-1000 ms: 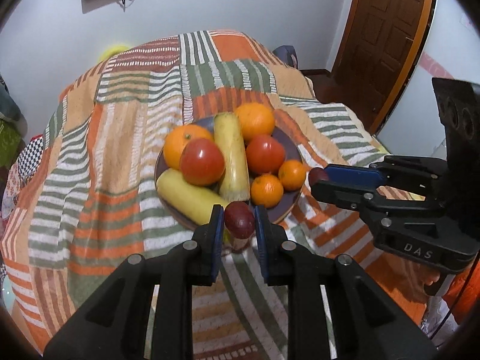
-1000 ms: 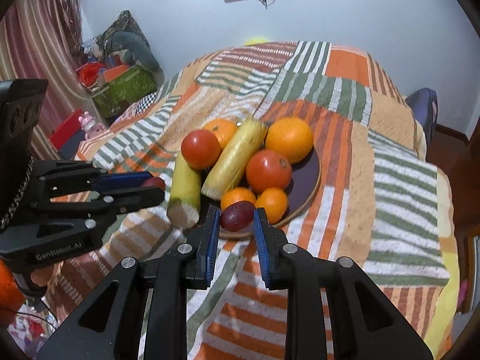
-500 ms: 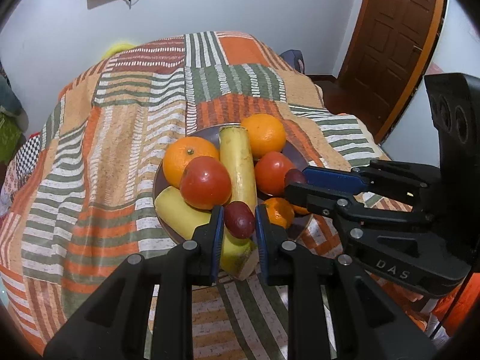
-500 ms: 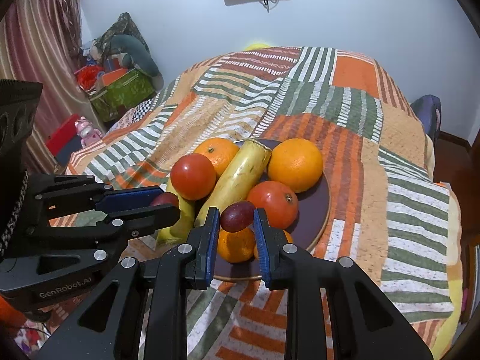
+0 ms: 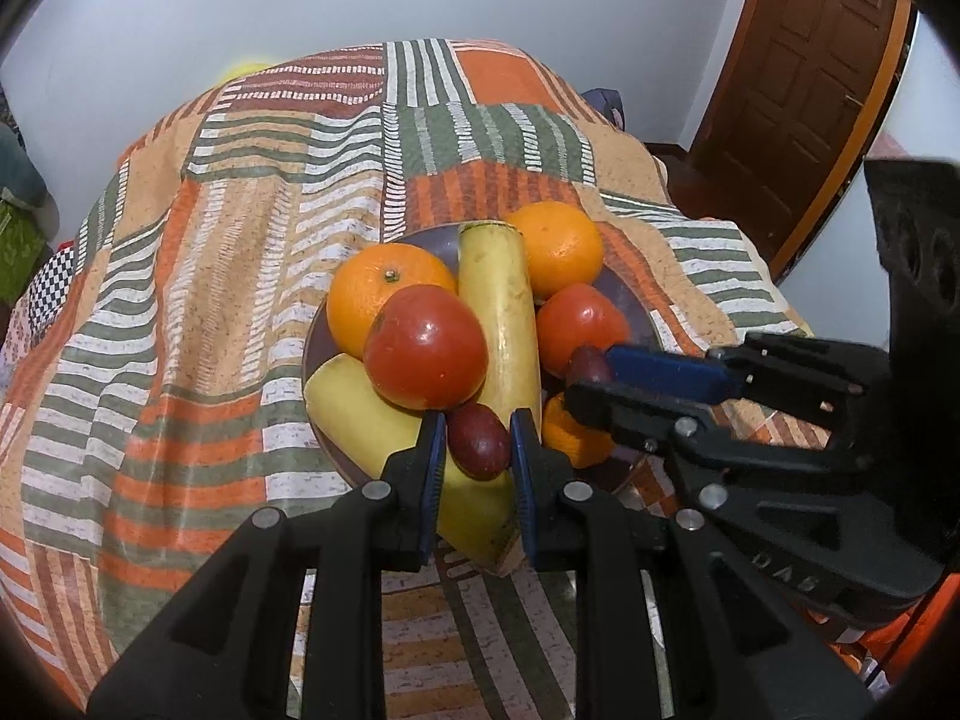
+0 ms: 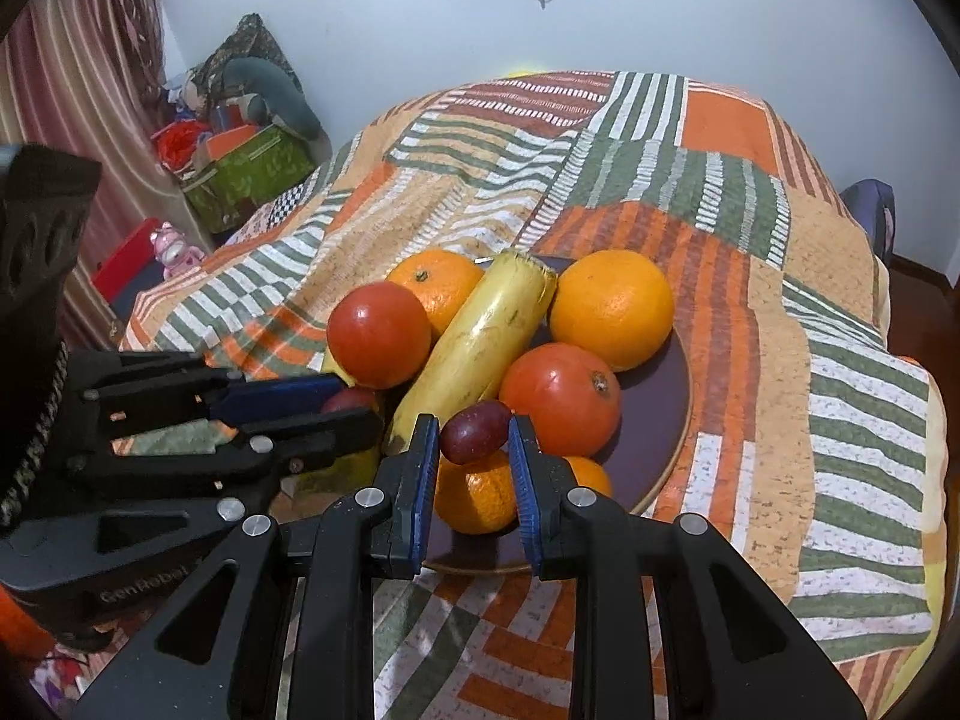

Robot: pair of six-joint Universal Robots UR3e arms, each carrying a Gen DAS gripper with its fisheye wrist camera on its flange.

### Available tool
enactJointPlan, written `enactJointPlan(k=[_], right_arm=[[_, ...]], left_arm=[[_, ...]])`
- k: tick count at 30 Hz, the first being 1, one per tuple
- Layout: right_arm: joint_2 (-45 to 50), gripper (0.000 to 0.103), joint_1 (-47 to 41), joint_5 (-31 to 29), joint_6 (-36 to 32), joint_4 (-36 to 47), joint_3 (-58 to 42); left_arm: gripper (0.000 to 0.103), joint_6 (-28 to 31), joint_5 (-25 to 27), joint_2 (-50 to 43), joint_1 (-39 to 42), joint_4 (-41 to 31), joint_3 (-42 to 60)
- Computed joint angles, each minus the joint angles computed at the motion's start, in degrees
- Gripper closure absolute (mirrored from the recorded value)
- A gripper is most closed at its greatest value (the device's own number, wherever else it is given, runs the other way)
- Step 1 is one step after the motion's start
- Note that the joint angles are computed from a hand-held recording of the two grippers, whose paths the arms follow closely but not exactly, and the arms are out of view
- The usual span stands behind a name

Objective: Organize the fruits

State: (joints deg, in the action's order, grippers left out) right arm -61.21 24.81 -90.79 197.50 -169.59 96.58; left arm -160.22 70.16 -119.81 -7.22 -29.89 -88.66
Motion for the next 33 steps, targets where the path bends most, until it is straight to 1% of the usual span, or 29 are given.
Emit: enactJointPlan(k=[2,4,6,10,16,23,27,30,33], right_arm=[[0.2,0.079,0.2,-0.4,0.2,-0.1,0.1],[0.0,0.079,0.1,0.5,0.3,1.0,0.0],[-0.1,0.079,0.6,-0.5,0.2,2.0,-0.5],[-1.6,0.079,1.1,-1.5,0.2,2.1,0.4],[-7.9,0.079,2.8,-5.9,1.8,1.3,4.4],[-18.7,0.079,9.0,-17.0,3.0,1.4,7.6],[-22.8,0.079,14.1,-23.7,4.1,1.7,7.1],[-23.7,0.079,18.8,-29.2,4.8,1.7,5.3],[-23.1,0.079,24.5,-36.2,5.1,1.4,2.8]], left_arm=[[0.081,0.0,0.0,0.1,0.1,-0.4,0.0],[0.080,0.2,-0.2,0.3,0.3,-0.4,-0.3],[0.076,0.1,0.0,0.8,0.5,0.0,-1.1],[0.076,-0.3,0.7,3.2,0.8,1.3,-3.6],[0.076,-2.0,-0.8,12.4,2.9,4.9,-11.0],[0.076,-5.1,-5.6,29.4,7.2,7.7,-20.8],[0.076,-6.6,-7.8,40.8,9.7,8.9,-26.3],[0.076,-7.2,-10.0,49.1,12.1,8.3,-29.5],[0.076,-7.0,-15.7,59.4,17.5,4.5,-32.6]])
